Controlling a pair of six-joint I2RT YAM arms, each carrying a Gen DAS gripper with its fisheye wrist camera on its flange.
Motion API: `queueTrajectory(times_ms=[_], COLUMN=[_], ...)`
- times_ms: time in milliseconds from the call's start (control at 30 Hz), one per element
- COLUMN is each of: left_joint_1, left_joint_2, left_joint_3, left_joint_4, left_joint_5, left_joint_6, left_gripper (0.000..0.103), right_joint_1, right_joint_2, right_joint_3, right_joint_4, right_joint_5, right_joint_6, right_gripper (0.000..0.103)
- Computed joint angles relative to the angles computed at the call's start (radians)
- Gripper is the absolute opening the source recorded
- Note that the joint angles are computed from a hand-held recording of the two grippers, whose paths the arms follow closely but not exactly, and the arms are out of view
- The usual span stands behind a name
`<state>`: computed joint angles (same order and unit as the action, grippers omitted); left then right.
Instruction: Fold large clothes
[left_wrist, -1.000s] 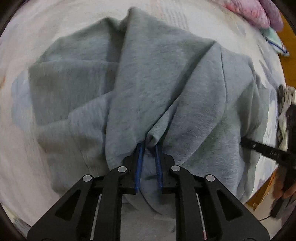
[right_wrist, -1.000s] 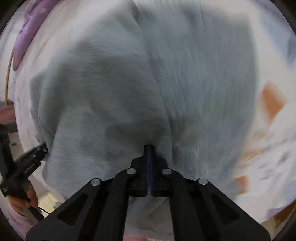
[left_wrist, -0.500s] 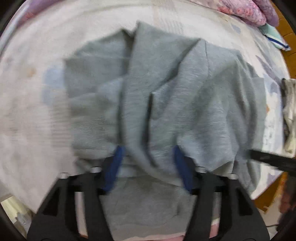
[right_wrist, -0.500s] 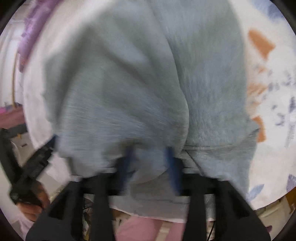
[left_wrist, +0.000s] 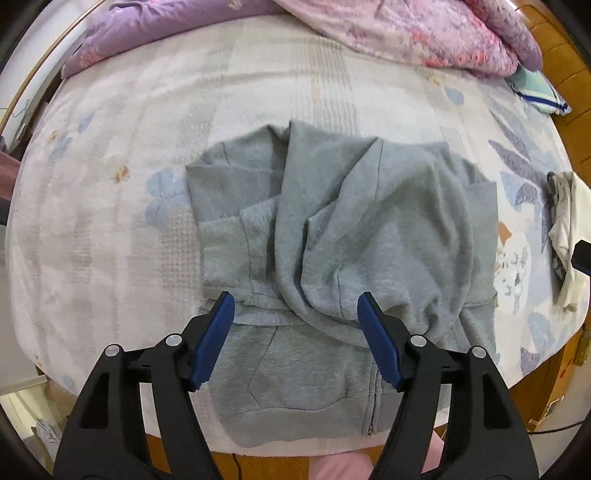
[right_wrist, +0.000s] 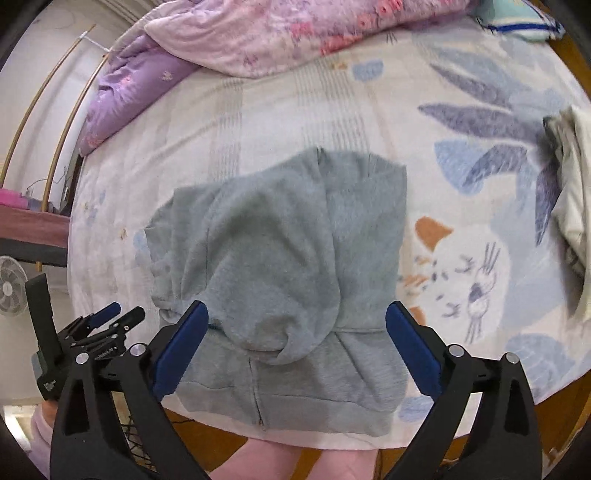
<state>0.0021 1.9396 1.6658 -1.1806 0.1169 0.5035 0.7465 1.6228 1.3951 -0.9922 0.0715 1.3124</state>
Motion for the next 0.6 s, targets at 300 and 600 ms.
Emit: queueTrajectory(times_ms=[300,600], left_joint_1=[0.019,0.017], left_joint_2=[0.103,0.407], left_joint_3=[0.178,0.601], left_joint_4=[-0.004,-0.119], left_joint_5=[-0.037,-0.046], left_joint_6=[-0.034,-0.045], left_gripper=[0.070,0.070], right_joint_1=[-0.097,-0.233], right_joint_2=[-0.021,-0.019], right_joint_3=[0.014,-0.052], right_joint_4=[-0.085,-0.049], right_joint_5=[0.015,-0.049], right_joint_6=[-0.085,-0.149], right_gripper=[0.095,0.095])
